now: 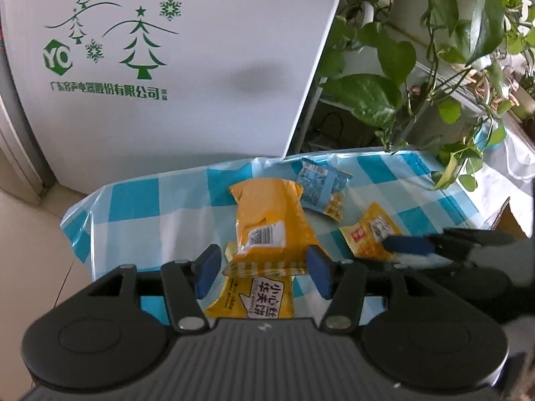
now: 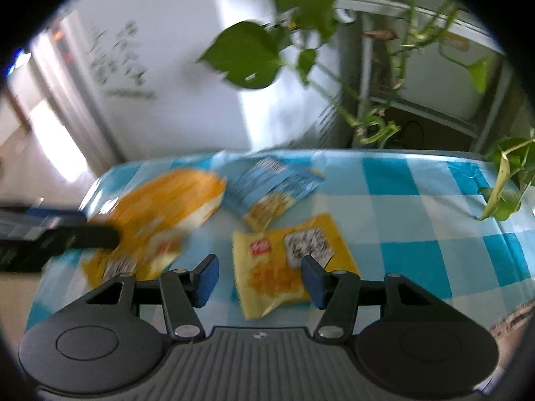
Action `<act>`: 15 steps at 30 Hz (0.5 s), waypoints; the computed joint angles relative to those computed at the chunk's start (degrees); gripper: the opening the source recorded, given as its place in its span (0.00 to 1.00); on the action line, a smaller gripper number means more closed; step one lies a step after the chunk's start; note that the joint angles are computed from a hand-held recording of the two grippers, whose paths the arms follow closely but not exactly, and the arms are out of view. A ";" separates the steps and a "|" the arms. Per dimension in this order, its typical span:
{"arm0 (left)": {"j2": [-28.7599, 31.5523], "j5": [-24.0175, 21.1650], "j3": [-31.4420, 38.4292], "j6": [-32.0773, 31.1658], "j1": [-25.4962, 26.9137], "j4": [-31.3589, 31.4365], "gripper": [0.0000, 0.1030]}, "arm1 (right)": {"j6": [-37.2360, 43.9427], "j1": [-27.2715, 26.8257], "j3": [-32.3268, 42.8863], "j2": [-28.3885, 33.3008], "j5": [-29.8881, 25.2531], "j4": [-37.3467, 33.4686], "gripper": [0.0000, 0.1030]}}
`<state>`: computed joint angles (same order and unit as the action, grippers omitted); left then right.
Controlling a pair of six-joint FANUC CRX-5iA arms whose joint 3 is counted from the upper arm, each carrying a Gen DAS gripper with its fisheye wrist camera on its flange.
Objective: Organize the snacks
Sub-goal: 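Close the left gripper on the large yellow bag while the right moves to the Little Waffle packet, then close the right gripper on the yellow Little Waffle packet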
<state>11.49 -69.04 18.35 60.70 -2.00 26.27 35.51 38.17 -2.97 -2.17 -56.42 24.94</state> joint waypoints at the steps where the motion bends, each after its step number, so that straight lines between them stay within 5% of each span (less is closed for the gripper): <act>1: 0.20 0.18 0.24 -0.33 -0.13 -0.23 0.57 | 2.00 0.53 0.57 -0.12 -1.17 -0.83 0.60; 5: 0.64 0.63 1.14 0.51 -0.57 -1.72 0.57 | 5.46 1.11 1.43 -0.75 -2.63 -2.98 0.59; 11: 0.82 1.18 1.23 1.92 -0.74 -1.22 0.58 | -9.73 0.12 -2.61 -1.60 0.44 4.17 0.64; 15: 1.43 0.80 1.70 2.80 -0.83 -0.51 0.59 | -17.06 -0.31 -3.76 -0.32 1.23 9.10 0.76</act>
